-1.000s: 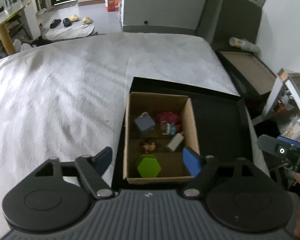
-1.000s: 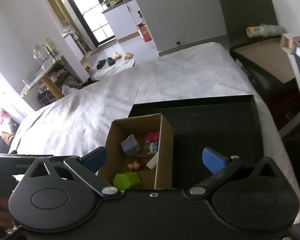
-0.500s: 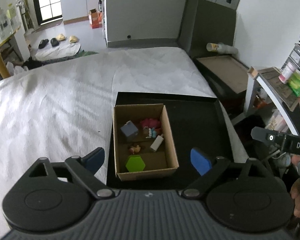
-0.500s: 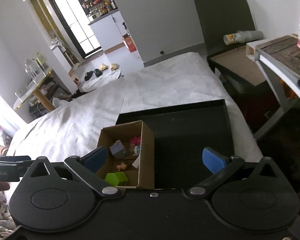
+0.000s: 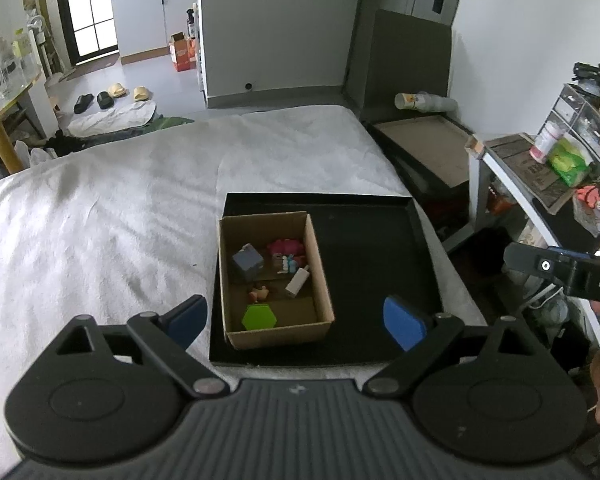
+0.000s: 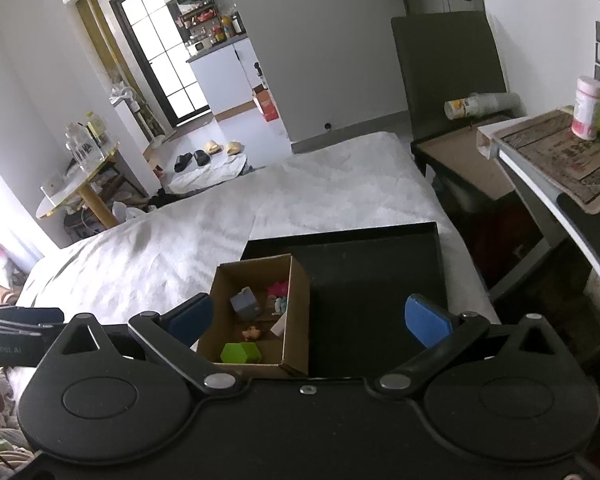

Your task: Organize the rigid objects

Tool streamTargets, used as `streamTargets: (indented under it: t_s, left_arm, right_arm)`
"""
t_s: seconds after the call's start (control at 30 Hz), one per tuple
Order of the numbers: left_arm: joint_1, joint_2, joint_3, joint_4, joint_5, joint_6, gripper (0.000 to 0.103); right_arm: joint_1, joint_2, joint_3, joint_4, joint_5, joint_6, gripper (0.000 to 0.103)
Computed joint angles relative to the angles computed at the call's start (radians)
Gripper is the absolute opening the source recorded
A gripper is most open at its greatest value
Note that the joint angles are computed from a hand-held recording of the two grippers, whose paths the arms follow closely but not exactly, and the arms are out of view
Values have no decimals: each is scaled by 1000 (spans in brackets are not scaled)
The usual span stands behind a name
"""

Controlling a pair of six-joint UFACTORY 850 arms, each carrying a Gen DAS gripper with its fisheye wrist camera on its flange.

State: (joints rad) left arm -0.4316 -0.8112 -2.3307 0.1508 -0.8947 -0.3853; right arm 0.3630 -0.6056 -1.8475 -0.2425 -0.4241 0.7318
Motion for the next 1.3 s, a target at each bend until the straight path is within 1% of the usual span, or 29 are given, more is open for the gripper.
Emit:
streamTargets:
  t_s: [0.13,0.23,0.3,0.47,0.53,0.6,0.73,0.93,1.3]
  left_arm:
    - [-5,34,50,-21,42,25,95]
    - [-11,58,97,10,76,4,95]
    - [-12,63,109,5,77,11,95]
    - [-14,99,174,-7,127,31,95]
    - [-19,120,210,15,156,26,95]
    - [-22,131,227,29,157,15,95]
    - [-24,163,276,49,197,0,95]
    - [-15,170,286,11,185,9,95]
    - [-11,173,291,2,172,18,95]
  right_arm:
    - [5,18,11,-24,-12,20,103]
    - [17,22,12,-83,-31,44,103]
    - [24,17,3,-113,-54,48,103]
    - [23,13,1,-71,-62,21,103]
    - [25,12,-2,-70,-66,18,103]
    - [28,15,1,-74,-66,22,103]
    - [32,31,24,-79,-55,40,103]
    - [43,37,30,-55,-40,27,103]
    - [56,31,11,-50,-69,9,103]
